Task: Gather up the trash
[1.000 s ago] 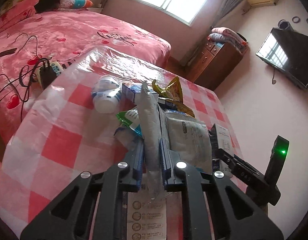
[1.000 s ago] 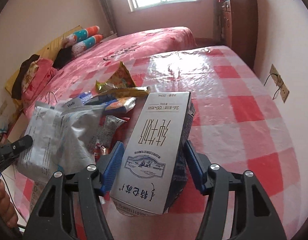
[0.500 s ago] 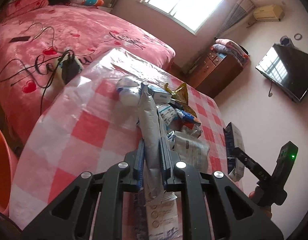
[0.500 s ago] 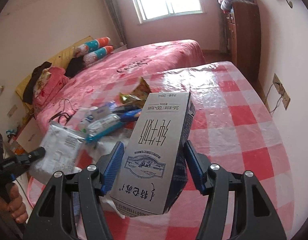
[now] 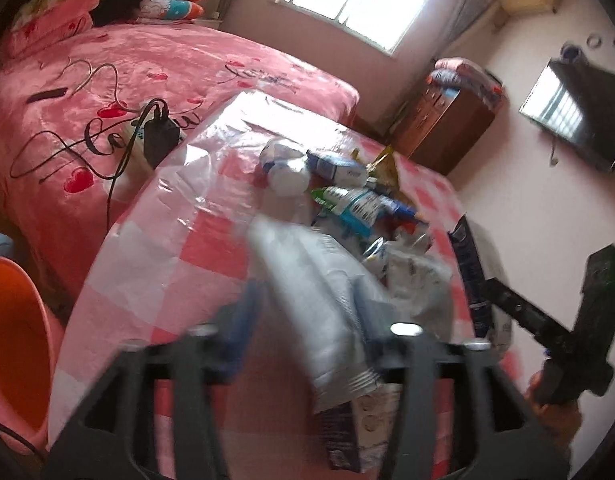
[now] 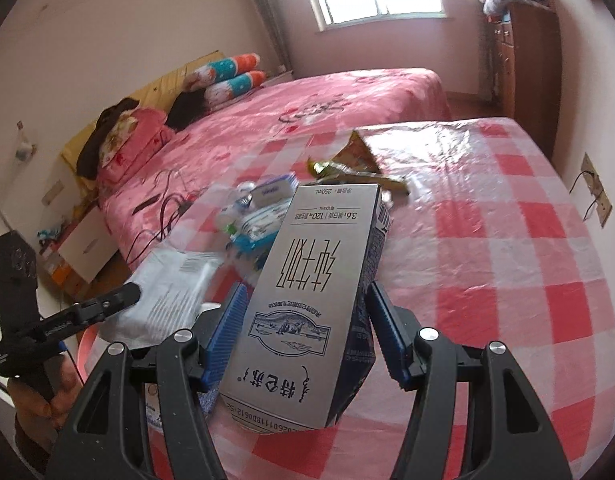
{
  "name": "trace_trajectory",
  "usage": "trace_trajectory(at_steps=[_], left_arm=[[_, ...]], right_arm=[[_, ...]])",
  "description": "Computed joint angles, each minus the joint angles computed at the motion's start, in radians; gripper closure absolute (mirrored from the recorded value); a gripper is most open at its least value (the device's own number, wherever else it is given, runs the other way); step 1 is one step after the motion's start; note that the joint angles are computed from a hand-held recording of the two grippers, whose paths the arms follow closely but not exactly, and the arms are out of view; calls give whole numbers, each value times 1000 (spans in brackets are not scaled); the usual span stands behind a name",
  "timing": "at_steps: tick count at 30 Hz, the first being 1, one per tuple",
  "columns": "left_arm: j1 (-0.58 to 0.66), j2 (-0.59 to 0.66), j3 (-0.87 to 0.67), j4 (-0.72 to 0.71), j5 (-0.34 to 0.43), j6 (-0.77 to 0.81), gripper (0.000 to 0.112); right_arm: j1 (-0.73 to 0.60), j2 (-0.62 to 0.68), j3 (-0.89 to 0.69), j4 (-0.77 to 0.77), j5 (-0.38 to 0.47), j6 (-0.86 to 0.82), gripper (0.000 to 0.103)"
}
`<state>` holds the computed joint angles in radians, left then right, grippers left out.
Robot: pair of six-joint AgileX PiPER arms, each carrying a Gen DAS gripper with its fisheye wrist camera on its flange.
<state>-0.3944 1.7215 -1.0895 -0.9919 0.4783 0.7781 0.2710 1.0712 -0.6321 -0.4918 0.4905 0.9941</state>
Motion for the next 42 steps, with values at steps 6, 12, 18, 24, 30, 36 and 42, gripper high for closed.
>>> trace_trajectory(at_steps=[6, 12, 18, 24, 30, 36, 42], left_arm=[[-85, 68, -96, 323, -37, -274, 26], [-92, 142, -238, 477, 73, -552, 22], [-98, 191, -333, 523, 181, -733, 22], [-179, 336, -621, 819, 390, -983, 22], [-224, 497, -913, 992, 596, -1078, 21], [-247, 540, -945, 1085, 588, -1132, 16], [-266, 492, -821, 1139, 459, -1148, 22]], right_arm=[[0, 30, 11, 32, -33, -27, 41], [-41, 31, 30, 115, -80, -121, 41], [-56, 44, 30, 173, -109, -204, 41], [-97, 33, 57, 302, -168, -360, 41], [-155, 22, 87, 604, -209, -682, 41], [-186, 25, 111, 809, -227, -897, 41], [-196, 22, 112, 843, -227, -933, 41]])
